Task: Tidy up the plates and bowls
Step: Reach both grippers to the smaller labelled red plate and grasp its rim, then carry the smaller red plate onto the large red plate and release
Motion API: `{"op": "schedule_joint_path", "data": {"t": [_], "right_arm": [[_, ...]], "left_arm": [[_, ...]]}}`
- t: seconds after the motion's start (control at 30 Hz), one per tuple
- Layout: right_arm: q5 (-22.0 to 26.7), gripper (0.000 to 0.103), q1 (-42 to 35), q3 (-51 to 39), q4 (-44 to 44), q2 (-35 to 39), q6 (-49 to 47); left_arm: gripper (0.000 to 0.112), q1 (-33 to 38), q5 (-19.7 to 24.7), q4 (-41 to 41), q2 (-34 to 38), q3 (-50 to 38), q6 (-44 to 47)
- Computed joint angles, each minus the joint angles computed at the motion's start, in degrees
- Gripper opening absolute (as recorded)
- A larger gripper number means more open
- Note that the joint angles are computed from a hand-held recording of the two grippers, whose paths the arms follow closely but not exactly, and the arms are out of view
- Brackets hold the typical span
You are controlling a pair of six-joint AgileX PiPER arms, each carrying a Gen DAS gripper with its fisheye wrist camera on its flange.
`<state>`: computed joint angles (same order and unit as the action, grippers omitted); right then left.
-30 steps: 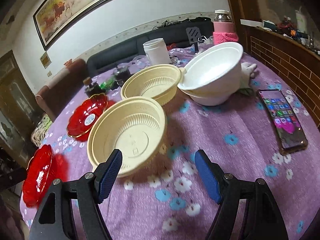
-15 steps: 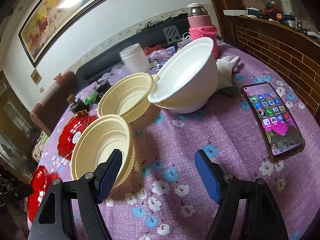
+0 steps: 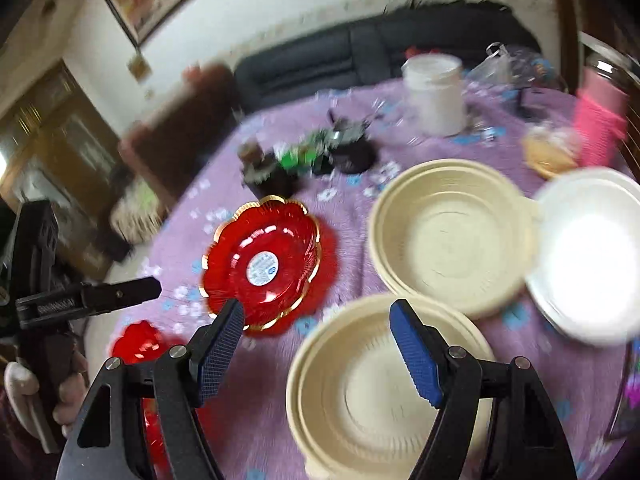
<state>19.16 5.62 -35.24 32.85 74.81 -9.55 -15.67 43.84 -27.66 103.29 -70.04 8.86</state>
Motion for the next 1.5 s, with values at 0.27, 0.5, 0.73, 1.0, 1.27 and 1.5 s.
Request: {"op": "schedule_joint_path", "data": {"t": [0.27,0.5,0.73,1.0,1.27,1.5], "right_arm": [[6.0,0.079,3.9,-19.5,-21.3,22.2,23.6],[11.0,0.079,7.5,-28.3,-31.0,30.5,32.2],[11.3,0.046,9.6,-29.5,-35.2,34.0,36.8],[6.3,0.02,8.5,-21.2,-31.8,24.0,35.1],[7.2,0.02,16.4,-15.0,-36.9,12.4,46.4],[7.9,0.02,31.3,-13.6,-47.0,9.7,64.3]], "left_arm": [[0.081,1.7,3.0,-2.1,15.6,-14.4,-1.4],[0.071,-0.4,6.5,-0.8,20.7,-20.0,0.1],[0.043,-2.1,5.8,1.1,20.8,-19.8,-0.7],[0.043,-0.9,1.9,-0.3,11.2,-10.2,2.5],[0.044,3.9,-0.6,-4.1,-8.1,8.2,9.0],[0.044,13.2,-1.1,-5.4,-23.2,23.0,15.4]]}}
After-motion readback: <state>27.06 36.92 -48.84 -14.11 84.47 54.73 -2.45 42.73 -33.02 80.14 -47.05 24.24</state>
